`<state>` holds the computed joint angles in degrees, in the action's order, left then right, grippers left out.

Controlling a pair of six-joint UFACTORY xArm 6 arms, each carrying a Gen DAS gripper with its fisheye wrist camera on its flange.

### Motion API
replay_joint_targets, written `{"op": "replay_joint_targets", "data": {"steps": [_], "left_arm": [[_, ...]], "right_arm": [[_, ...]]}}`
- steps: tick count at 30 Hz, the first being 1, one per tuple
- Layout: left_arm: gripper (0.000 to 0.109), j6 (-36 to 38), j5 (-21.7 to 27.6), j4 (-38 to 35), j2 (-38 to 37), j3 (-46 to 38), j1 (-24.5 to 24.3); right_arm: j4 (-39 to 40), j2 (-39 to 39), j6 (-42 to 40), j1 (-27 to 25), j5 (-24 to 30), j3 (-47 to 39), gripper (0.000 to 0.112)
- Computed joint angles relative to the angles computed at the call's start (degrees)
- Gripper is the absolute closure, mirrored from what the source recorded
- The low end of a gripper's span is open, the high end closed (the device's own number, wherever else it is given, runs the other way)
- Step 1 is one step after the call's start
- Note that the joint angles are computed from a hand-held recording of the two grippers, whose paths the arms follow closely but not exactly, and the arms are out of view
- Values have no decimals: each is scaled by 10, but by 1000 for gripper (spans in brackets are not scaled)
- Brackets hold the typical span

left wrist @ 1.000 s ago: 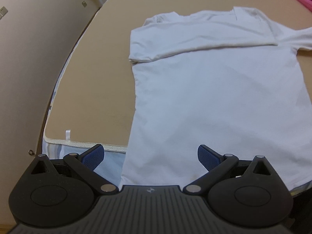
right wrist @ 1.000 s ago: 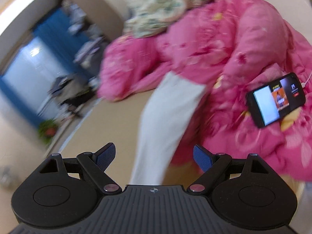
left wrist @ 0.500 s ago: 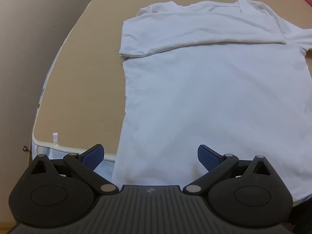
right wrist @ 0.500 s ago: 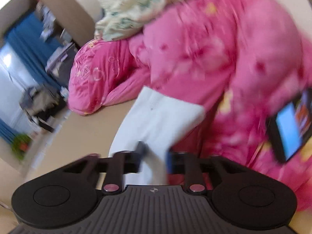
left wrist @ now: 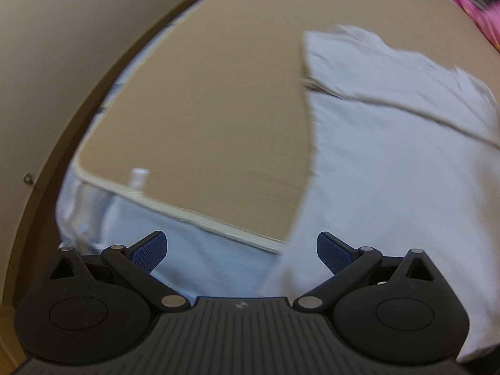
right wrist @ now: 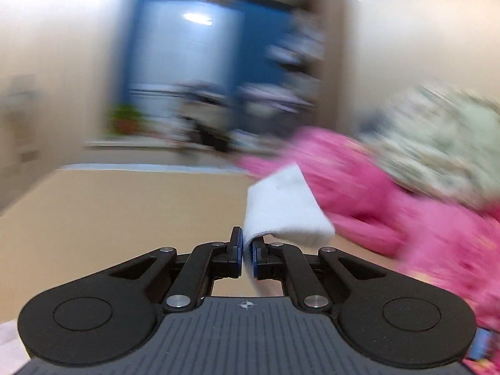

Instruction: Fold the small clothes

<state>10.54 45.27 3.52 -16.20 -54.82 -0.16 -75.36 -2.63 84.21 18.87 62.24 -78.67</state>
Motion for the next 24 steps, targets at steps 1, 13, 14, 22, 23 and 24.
{"op": "replay_joint_targets", "data": {"steps": [1,13,14,22,23,24], "left_arm": [[6,0,-2,-3,4,-5,12],[6,50,-53,-52,31,-34,19],[6,64,-56,-78,42,-49,8],[6,88,99,-216,310,-382,-88],[9,64,119,-209,352,-433,-97],[11,40,136,-197,395,-485,-107]], "right_arm": [[2,33,-1,27,-21,-24,101],[189,-27,-63,143,-87,161,40],[189,-58,-51,140,-62,184,40],[206,-233,43,114,4,338,39],[208,-247,52,108,-2,357,39],[211,-246,61,105,-8,362,39]]}}
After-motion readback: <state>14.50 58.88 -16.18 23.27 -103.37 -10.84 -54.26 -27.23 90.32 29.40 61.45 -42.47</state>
